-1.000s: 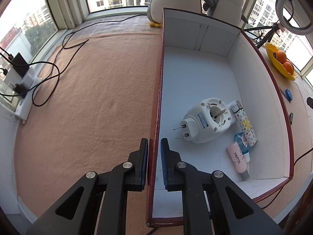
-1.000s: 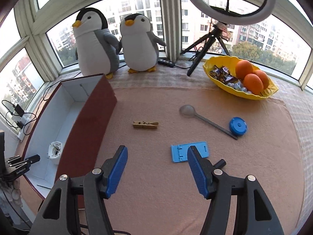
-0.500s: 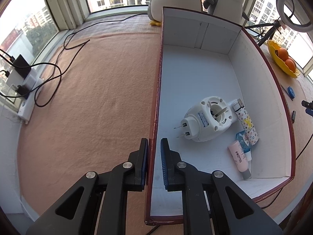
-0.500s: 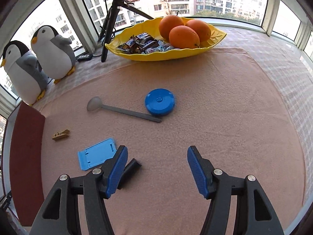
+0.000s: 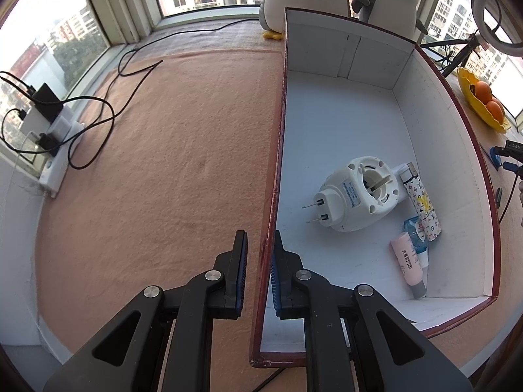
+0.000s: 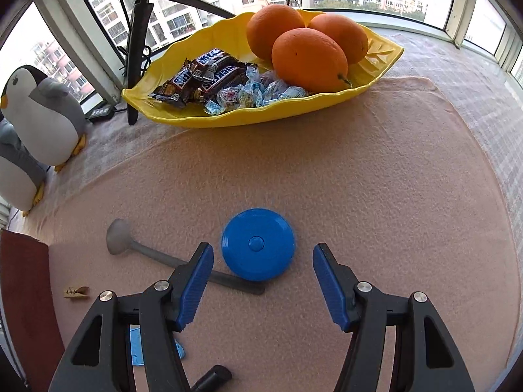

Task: Organize rigid objects
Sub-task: 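Reach the right tool to the blue tape measure and grasp it, then carry the tape measure into the box and release it with the right tool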

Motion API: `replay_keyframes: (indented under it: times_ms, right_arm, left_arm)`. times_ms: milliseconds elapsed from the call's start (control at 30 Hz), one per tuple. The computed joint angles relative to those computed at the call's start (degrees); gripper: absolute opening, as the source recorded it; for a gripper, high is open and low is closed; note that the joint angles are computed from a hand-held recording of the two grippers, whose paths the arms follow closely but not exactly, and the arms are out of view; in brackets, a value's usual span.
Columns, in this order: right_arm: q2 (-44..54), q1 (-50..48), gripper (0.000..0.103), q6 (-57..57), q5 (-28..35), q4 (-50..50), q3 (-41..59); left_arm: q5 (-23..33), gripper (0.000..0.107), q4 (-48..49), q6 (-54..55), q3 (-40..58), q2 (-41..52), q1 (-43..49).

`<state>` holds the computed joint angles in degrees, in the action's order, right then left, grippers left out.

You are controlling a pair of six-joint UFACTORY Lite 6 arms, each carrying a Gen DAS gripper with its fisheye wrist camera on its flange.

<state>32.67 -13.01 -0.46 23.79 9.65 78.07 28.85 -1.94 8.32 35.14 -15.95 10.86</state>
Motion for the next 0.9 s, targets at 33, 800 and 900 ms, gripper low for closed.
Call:
replay_keyframes:
  times_ms: [33, 800, 900]
  right_arm:
    - [1.2, 0.2, 0.059, 0.7, 0.5, -0.8, 1.3]
    - [-16.9, 4.2, 0.046, 10.0, -5.1, -13.8, -16.7]
    - [-22.1, 6.4, 0.046, 8.6, -4.2, -12.0, -18.8]
  left_arm:
    - [-0.1, 0.012, 0.3, -0.3, 0.0, 0.1, 0.0]
    - [-1.5, 0.012, -3.8, 4.2, 0.1, 1.0, 0.5]
    - [-1.7, 0.012, -5.5, 6.1, 0.2, 1.3, 0.6]
